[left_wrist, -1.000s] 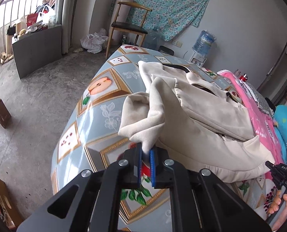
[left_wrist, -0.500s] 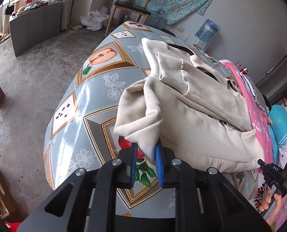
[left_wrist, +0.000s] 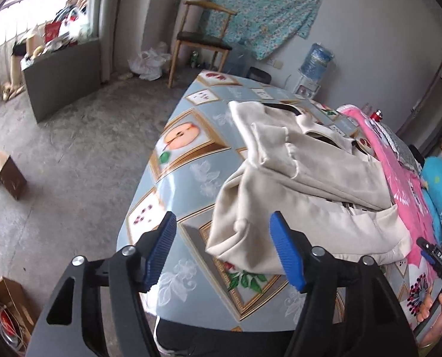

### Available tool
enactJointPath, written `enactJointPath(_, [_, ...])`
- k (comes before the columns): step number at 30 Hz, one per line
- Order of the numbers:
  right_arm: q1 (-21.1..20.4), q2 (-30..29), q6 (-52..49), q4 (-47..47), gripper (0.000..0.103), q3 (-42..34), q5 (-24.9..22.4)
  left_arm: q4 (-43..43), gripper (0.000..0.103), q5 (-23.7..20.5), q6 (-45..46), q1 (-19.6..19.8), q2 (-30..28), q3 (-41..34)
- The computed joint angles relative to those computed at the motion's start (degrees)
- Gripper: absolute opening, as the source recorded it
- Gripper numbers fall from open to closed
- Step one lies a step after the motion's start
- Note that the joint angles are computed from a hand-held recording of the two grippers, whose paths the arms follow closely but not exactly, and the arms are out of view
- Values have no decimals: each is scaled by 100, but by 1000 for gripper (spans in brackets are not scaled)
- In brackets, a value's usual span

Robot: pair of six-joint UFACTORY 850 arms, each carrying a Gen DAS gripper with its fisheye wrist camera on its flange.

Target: Fold large clothes

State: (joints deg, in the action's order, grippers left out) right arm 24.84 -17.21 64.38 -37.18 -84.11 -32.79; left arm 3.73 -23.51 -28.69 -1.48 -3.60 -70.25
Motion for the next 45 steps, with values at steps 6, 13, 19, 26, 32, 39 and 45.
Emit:
enactJointPath(6, [281,-833,-1802,935,87,-916,-40,976,78,-480,-55,-529,-656,-657])
enactJointPath(13, [277,-1298,-2439,1429,92,-1236,-287,1514,81,-975,-188,-817,-1336,-1105])
enactJointPath(19, [247,-1360,-2779,1688,94,-1215,-281,1678,85,-911,-336,-813,-1430,-1074])
enactJointPath(26, [139,-1400,-3382,2343,94,-1386,-429,1189,86,-641,212,-693,-1305,-892])
enactJointPath(32, [74,-1363,-3730,2892,93,-1615,-276,-135,86,153,1009,-359,-817,-488])
enactJointPath(39, [91,-1821,-4203,3466,84,-2388,-551,-1721,48,-226,2199,-3,-863,-559])
enactJointPath(45, [119,-1811,-4185,3536,83,-2343,-495,-2242,35,-326,2682,149,-944,-573])
